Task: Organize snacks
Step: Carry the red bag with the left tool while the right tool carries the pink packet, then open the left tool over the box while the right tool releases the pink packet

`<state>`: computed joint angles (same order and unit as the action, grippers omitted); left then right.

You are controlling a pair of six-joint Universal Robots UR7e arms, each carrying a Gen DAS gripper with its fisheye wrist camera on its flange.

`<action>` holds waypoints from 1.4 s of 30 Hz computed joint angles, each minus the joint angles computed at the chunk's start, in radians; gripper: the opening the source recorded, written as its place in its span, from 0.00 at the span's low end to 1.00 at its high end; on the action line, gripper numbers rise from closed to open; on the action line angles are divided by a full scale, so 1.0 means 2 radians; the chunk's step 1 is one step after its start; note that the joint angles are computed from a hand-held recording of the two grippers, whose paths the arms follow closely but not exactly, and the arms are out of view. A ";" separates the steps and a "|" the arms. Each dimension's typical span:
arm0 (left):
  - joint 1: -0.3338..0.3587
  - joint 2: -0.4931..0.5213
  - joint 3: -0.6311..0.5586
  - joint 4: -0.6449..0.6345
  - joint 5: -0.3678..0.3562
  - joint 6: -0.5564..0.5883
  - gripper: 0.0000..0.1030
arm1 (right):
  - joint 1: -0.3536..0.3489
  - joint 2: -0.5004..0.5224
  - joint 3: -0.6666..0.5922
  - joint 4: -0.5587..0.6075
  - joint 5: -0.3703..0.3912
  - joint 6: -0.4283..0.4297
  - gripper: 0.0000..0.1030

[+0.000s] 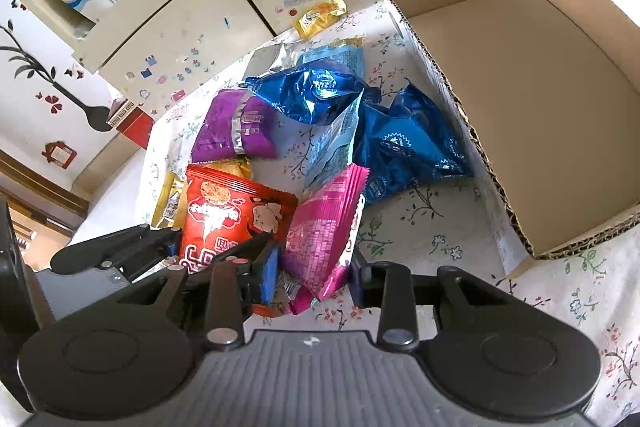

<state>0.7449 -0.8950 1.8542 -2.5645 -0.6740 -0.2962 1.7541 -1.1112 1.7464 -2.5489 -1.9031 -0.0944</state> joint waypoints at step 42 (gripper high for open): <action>-0.024 0.074 -0.087 -0.242 -0.077 0.069 0.22 | -0.035 -0.057 0.012 -0.184 0.060 0.003 0.37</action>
<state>0.6975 -0.7473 1.6809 -3.0475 -0.8271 -0.1581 1.6845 -1.2245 1.7697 -2.9161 -1.7831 -0.0889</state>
